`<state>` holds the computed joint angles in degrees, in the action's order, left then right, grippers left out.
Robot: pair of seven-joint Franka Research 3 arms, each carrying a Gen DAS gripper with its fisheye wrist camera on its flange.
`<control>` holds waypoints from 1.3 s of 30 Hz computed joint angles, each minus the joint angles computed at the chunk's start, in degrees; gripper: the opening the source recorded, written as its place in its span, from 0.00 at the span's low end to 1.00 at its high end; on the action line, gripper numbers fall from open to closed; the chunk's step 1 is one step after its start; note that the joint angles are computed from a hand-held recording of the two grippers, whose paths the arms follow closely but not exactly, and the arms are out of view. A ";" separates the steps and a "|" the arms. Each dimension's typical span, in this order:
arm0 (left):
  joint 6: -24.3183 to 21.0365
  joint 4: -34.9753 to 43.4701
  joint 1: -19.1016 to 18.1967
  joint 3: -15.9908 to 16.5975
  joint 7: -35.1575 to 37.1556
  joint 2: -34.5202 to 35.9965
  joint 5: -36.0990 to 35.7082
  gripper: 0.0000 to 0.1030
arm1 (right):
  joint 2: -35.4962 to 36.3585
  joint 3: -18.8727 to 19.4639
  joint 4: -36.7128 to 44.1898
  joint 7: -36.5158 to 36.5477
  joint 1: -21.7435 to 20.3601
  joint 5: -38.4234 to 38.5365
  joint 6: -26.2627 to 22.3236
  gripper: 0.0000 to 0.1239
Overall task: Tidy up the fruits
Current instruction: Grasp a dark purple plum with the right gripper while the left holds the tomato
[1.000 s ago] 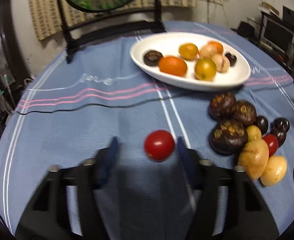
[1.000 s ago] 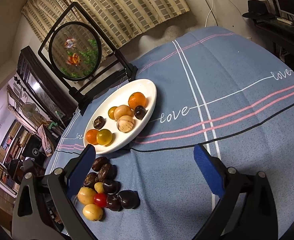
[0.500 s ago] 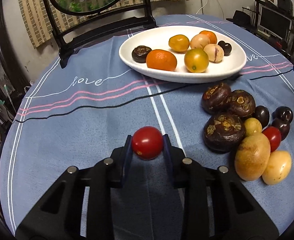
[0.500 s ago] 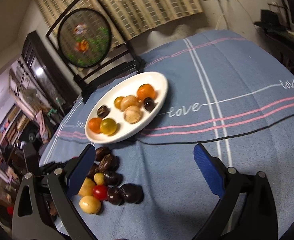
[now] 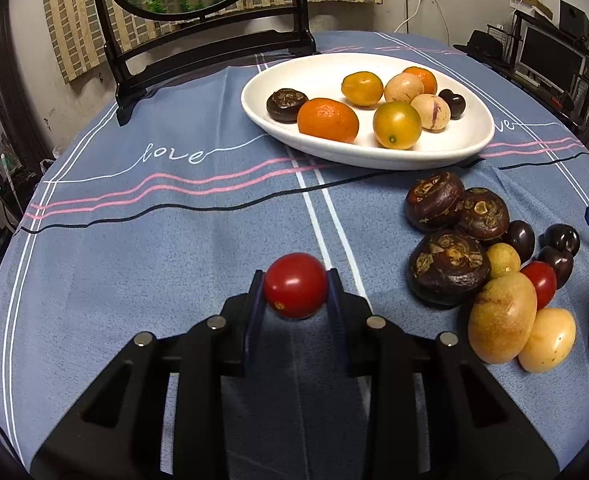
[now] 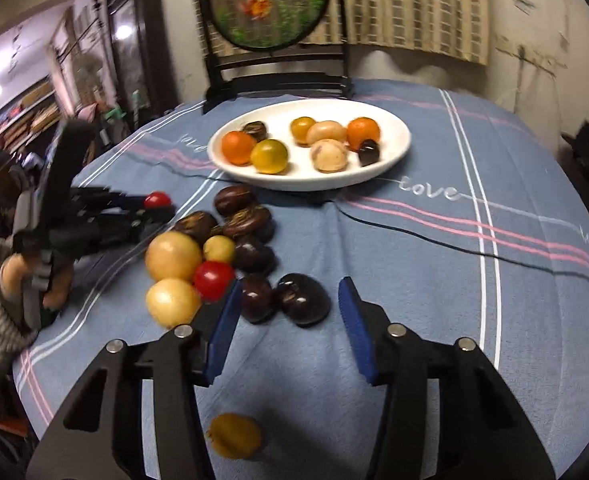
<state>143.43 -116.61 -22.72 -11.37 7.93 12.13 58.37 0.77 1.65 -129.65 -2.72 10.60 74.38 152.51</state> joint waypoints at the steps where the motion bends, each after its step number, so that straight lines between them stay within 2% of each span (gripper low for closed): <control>1: -0.14 0.06 -0.03 0.01 0.07 0.05 0.05 0.30 | -0.35 0.35 -0.53 -2.64 0.33 0.55 1.28 0.41; 4: -0.04 0.03 -0.02 0.04 0.07 0.05 0.05 0.30 | 0.22 1.43 -1.21 -7.37 1.83 -1.01 7.52 0.40; 9: -0.04 0.05 -0.06 0.04 0.00 0.07 0.04 0.30 | 2.74 1.53 0.11 -8.08 1.62 -5.74 8.88 0.39; 14: -0.54 0.12 -0.16 0.04 -0.12 0.09 0.06 0.33 | 3.61 2.42 1.08 -15.28 1.10 -1.43 9.59 0.37; 18: -0.51 -0.10 0.03 0.11 -0.69 -0.08 -0.19 0.39 | 4.81 2.93 2.42 -20.37 1.13 1.78 10.42 0.36; 21: -0.29 -0.25 0.25 0.15 -0.95 -0.17 -0.37 0.42 | 5.59 2.77 3.62 -18.92 0.70 -0.30 8.08 0.33; 24: -0.49 -0.25 0.31 0.15 -1.14 -0.17 -0.47 0.44 | 7.42 2.19 6.03 -12.03 0.07 -6.97 3.93 0.27; 27: -0.67 -0.35 0.40 0.14 -1.44 -0.29 -0.68 0.49 | 8.61 2.41 7.87 -7.54 -0.74 -11.09 1.47 0.27; 31: -0.51 -0.45 0.55 0.14 -1.65 -0.33 -0.75 0.50 | 9.42 2.99 9.34 -4.74 -1.80 -12.07 -0.85 0.26; 35: -0.28 -0.55 0.62 0.12 -1.74 -0.38 -0.78 0.50 | 9.72 3.62 9.66 -4.23 -1.85 -12.27 -0.57 0.26; 39: -0.25 -0.59 0.66 0.13 -1.72 -0.40 -0.76 0.50 | 10.73 3.54 11.08 -0.59 -2.08 -14.11 -2.55 0.26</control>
